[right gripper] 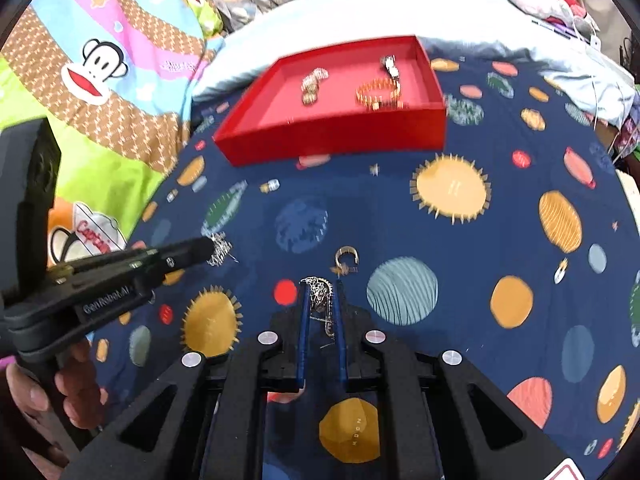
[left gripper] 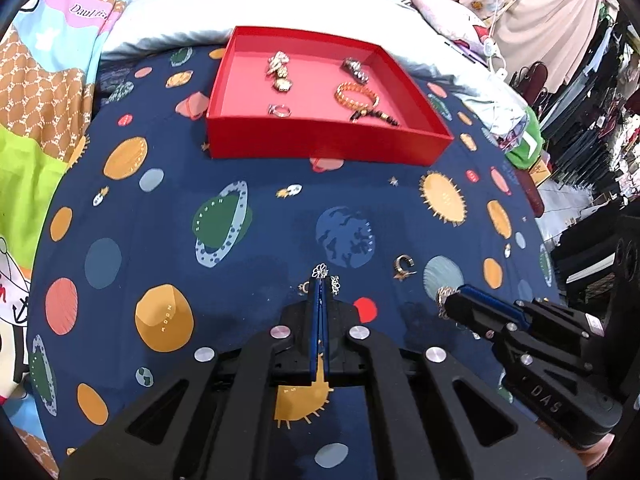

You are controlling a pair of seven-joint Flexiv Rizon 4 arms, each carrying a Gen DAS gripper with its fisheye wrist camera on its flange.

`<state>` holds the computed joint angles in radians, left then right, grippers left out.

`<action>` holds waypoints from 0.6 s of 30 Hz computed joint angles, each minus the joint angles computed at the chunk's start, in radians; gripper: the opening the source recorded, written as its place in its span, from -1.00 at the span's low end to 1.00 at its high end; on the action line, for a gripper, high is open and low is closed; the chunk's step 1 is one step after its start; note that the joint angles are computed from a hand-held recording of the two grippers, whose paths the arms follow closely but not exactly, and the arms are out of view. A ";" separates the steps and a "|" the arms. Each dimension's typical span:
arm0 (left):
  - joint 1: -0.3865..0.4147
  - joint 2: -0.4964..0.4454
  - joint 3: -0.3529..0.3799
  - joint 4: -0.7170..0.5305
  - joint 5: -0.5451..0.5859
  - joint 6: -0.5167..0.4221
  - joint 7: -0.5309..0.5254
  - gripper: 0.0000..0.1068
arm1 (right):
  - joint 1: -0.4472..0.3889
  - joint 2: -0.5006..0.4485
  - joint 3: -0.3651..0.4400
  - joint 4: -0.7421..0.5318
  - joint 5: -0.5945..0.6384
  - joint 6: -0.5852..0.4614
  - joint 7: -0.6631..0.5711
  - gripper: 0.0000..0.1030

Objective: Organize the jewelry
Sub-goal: 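Lift and carry both earrings over the red tray with both tools, then open both tools to release the earrings into the tray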

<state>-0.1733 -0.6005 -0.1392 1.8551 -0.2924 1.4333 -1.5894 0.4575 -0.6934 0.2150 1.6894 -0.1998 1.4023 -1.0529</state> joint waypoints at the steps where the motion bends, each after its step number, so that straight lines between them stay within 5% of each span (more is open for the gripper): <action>1: 0.002 0.005 -0.004 0.001 0.000 0.003 0.002 -1.00 | 0.001 0.004 -0.003 0.000 0.000 0.007 0.001 -0.80; 8: 0.024 0.028 -0.030 -0.024 -0.008 0.029 0.038 -1.00 | -0.004 0.018 -0.028 -0.042 -0.016 0.041 0.002 -0.80; 18: -0.016 -0.045 0.059 -0.252 0.027 0.017 0.045 -1.00 | -0.032 -0.099 -0.020 -0.310 -0.038 -0.032 -0.055 -0.80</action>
<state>-0.1896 -0.6450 -0.0806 1.6034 -0.2659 1.4503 -1.5440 0.4252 -0.7921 0.1954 1.3791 -0.2378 1.3703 -1.1077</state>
